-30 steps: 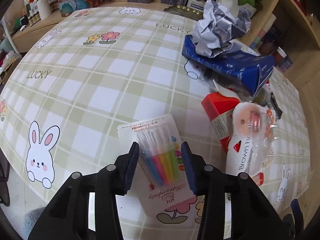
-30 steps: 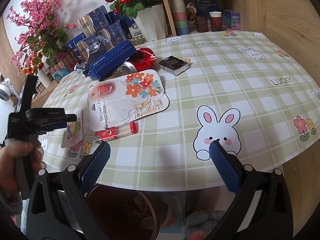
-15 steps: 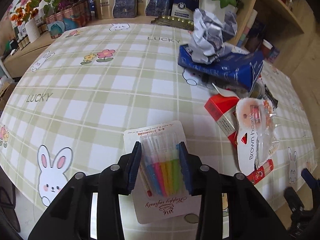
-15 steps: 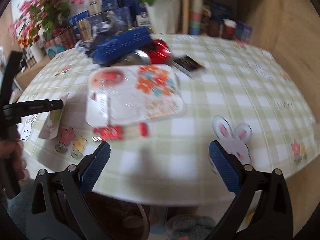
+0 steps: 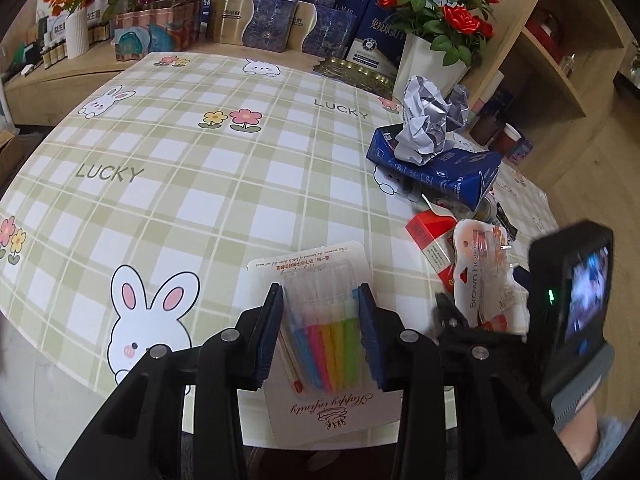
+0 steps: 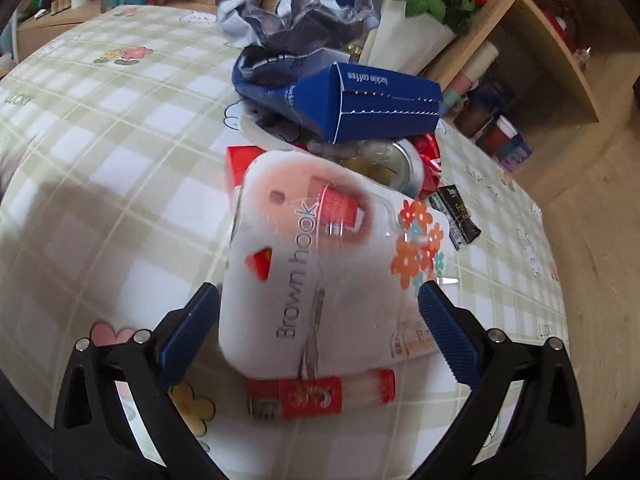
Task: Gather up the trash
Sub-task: 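Grasp the clear flower-print blister pack with the right tool, then carry the blister pack to the brown bin and release it with the right tool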
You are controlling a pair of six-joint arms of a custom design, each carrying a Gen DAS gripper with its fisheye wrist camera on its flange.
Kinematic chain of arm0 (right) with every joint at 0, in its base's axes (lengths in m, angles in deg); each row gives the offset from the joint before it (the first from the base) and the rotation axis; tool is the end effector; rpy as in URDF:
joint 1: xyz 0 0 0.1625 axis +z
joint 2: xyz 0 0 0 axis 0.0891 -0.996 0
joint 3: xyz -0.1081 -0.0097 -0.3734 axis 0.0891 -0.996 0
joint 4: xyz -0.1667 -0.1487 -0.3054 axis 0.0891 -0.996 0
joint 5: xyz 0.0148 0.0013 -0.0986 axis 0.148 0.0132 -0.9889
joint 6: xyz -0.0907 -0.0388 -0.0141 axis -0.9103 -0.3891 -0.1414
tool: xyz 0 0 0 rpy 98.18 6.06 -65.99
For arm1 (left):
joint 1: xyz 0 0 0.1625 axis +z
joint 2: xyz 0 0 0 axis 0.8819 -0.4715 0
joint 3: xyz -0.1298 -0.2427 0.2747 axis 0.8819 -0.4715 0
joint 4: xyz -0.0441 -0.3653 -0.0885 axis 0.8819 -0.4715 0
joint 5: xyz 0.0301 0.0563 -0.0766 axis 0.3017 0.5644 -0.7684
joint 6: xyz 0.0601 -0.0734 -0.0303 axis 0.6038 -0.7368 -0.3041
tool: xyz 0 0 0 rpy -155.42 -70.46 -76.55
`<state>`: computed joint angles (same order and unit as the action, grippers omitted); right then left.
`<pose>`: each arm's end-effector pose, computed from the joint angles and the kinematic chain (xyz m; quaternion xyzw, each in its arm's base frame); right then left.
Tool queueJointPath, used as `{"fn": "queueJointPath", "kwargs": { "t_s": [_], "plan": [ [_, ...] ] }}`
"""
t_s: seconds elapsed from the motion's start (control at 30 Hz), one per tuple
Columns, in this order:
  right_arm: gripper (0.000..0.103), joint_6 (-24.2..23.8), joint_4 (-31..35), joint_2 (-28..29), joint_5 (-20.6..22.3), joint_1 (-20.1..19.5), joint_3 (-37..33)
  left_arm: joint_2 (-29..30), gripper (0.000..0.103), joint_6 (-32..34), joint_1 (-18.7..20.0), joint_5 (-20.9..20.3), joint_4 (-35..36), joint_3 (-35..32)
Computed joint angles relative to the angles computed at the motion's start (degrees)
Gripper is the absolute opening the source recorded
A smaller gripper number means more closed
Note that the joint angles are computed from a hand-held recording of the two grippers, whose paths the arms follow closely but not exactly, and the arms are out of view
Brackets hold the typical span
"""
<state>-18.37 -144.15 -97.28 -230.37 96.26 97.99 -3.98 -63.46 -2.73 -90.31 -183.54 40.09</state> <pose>0.1640 -0.6085 0.0541 0.0502 -0.7931 0.2422 0.5567 -0.1542 -0.6092 0.1285 0.2087 0.9364 -0.2093 0.1890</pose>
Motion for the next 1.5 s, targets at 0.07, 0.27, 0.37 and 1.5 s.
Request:
{"fn": "queueJointPath", "kwargs": {
  "t_s": [0.07, 0.27, 0.37, 1.5],
  "plan": [
    [0.093, 4.9, 5.5, -2.5, 1.8, -0.4, 1.7, -0.7, 0.037, 0.0, 0.3, -0.7, -0.6, 1.1],
    [0.058, 12.3, 13.7, -9.7, 8.0, -0.6, 7.3, -2.3, 0.037, -1.5, 1.0, -2.4, -1.0, 2.7],
    [0.049, 13.3, 11.1, -14.3, 11.9, -0.2, 11.8, -3.4, 0.037, -1.4, 0.8, -2.4, -2.0, 4.1],
    [0.007, 8.4, -14.0, -32.5, 18.6, -1.6, 28.1, -6.5, 0.037, 1.0, -2.1, -6.4, -1.0, 6.0]
  ]
}}
